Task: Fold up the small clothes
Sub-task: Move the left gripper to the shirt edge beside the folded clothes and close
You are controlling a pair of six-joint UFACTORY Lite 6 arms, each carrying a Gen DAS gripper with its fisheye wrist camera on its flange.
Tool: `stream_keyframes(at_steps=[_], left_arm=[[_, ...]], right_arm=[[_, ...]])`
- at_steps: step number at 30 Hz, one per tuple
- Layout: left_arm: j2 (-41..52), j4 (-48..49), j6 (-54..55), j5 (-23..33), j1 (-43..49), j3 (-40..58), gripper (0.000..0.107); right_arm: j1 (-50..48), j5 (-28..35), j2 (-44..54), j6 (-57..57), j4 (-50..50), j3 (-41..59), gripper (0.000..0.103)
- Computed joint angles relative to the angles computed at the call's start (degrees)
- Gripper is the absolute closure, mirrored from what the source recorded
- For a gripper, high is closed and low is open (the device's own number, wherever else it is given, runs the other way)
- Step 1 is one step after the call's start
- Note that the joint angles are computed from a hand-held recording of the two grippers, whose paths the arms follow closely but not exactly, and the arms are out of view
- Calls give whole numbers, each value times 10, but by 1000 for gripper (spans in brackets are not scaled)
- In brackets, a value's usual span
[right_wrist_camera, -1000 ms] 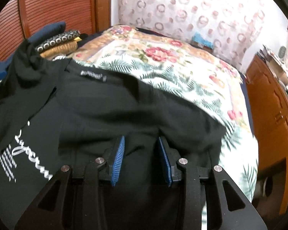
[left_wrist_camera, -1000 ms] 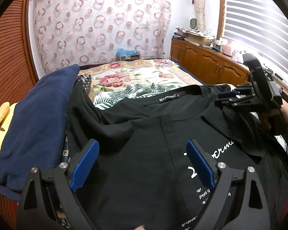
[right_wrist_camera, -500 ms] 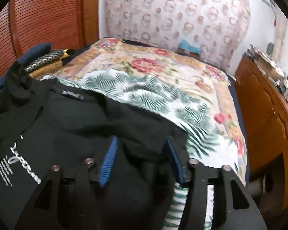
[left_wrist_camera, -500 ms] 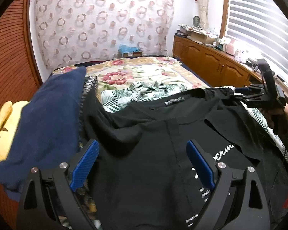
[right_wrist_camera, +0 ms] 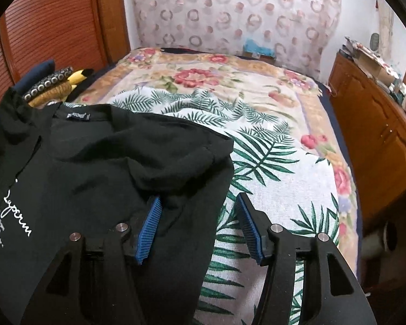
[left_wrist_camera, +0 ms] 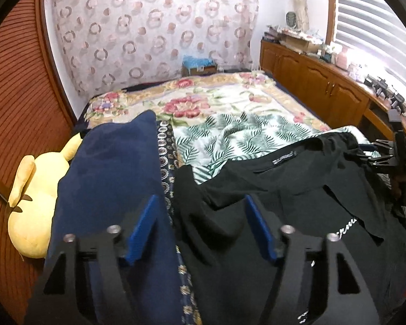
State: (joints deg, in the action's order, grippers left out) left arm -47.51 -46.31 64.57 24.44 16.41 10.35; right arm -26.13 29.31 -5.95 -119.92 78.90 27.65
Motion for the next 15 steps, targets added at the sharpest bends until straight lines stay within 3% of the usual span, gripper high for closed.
stream_keyframes(at_steps=[4, 11, 14, 15], left_arm=[[109, -56, 61, -17, -11, 42, 67], [187, 61, -85, -112, -101, 81, 69], [211, 32, -53, -119, -97, 88, 71], [207, 13, -32, -119, -96, 83, 89]], right_arm=[[-1, -2, 3, -5, 4, 1, 44], [7, -11, 15, -23, 27, 5, 40], [4, -10, 15, -25, 27, 4, 40], [4, -10, 15, -26, 27, 4, 40]])
